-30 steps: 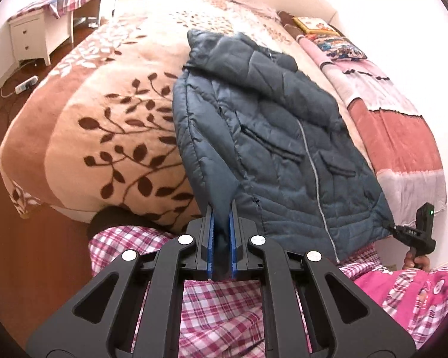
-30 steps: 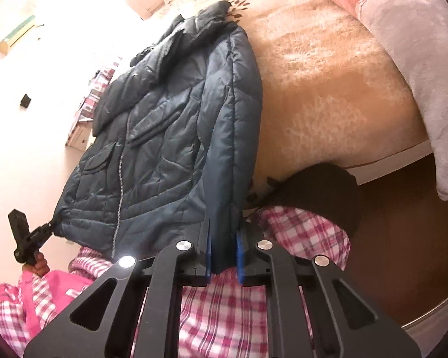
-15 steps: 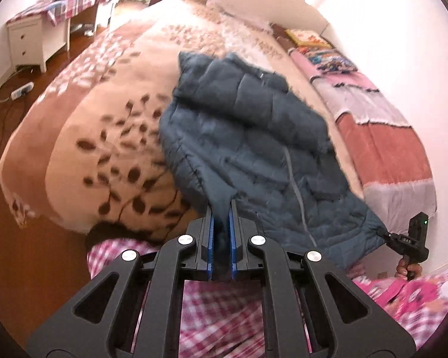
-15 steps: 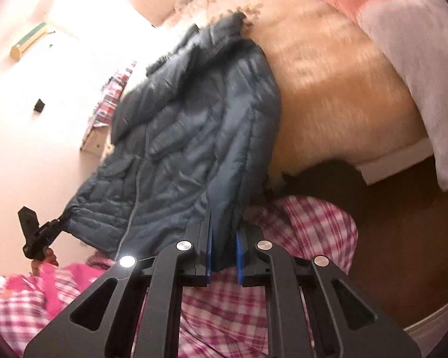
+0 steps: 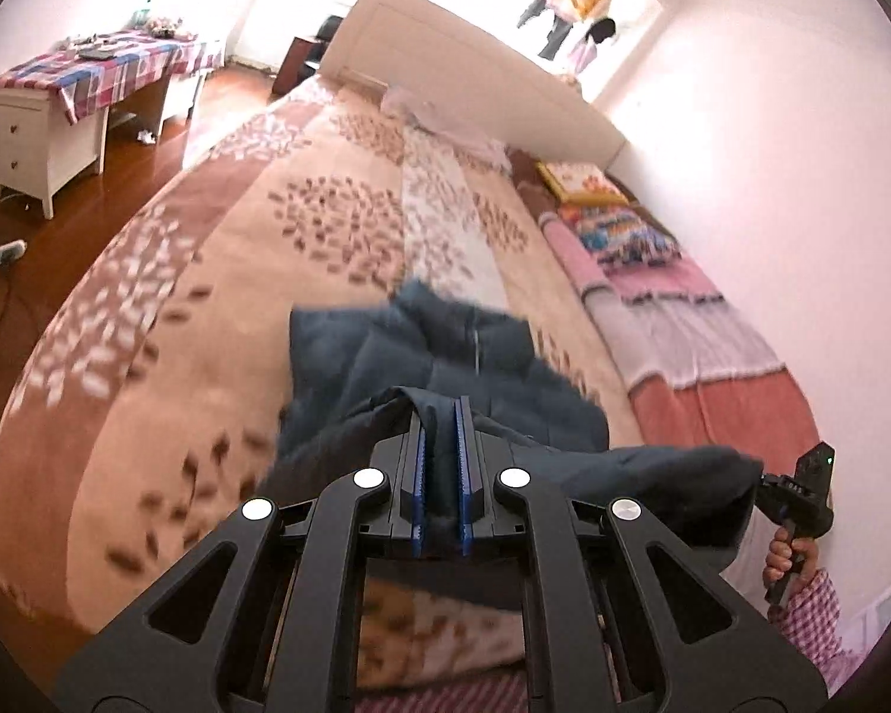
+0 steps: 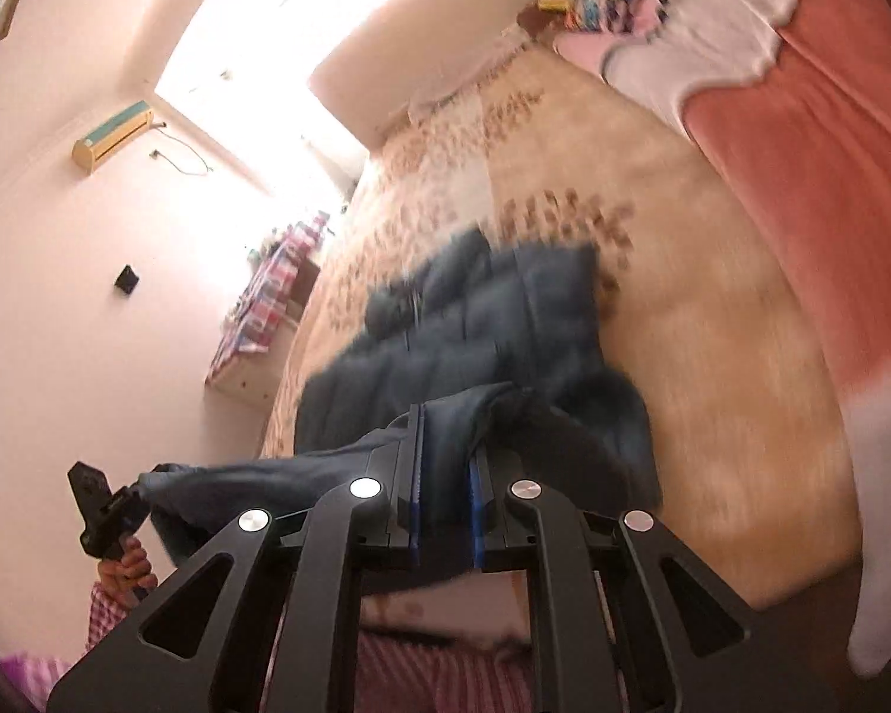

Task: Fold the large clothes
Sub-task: 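Lift the hem with both grippers and fold it over toward the collar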

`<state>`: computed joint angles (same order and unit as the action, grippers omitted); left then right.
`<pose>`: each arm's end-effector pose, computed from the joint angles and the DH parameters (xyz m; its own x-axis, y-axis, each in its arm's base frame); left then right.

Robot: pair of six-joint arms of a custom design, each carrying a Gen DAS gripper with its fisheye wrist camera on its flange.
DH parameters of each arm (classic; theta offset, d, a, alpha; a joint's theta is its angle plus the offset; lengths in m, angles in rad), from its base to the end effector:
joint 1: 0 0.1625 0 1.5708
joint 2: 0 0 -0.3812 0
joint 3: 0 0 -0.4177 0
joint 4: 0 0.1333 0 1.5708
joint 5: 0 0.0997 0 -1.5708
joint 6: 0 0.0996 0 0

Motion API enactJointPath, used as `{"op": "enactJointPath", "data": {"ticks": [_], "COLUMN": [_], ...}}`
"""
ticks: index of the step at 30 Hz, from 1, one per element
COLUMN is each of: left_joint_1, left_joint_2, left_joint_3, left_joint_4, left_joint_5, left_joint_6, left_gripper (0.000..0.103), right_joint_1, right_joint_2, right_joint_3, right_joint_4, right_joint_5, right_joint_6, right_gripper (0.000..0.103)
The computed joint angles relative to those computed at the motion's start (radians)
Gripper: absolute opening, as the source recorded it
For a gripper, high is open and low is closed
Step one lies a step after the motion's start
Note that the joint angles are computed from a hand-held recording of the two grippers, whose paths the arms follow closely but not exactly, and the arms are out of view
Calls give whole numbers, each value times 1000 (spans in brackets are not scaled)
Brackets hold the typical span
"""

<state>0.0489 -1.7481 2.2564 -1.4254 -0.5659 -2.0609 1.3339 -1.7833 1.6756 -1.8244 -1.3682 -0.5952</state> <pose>-0.3333 -0.2339 0.2314 -0.9286 -0.2981 -0.2211 0.0560 0.4764 -0.8775 0.0405 -0.4857 0.5240 -0.9254 -0.3767 0.0423 -0.3614 0.8431 -0.3982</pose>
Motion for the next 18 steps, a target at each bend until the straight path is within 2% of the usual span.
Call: {"op": "enactJointPath", "data": {"ticks": [3,5,9,11,14,18], "left_joint_1": [137,212,397,476,584,701], "left_joint_2": [20,40,142,197,287,387], "left_joint_3": [-31,-45,-99,-119,-160,-211], "left_joint_4": [-120,-222,-512,-679,-886,-1052], "left_joint_5": [91,127,188,204,201,185], "left_joint_6": [164,259,526,672,850,986], "left_gripper": [9,9,9,9,9,9], "right_joint_1": [68,115,171,188,193,187], "right_joint_2": [114,212,390,488,615,753], "right_joint_3": [-56,-107,-207,-265,-351,-450], "right_joint_4": [-104,-188,-318,-382,-413,-430], "right_joint_5": [-22,-49,-112,-153,-197,-247], "right_joint_6": [66,125,199,223,269,300], "right_gripper": [13,13,13,13,13,13]}}
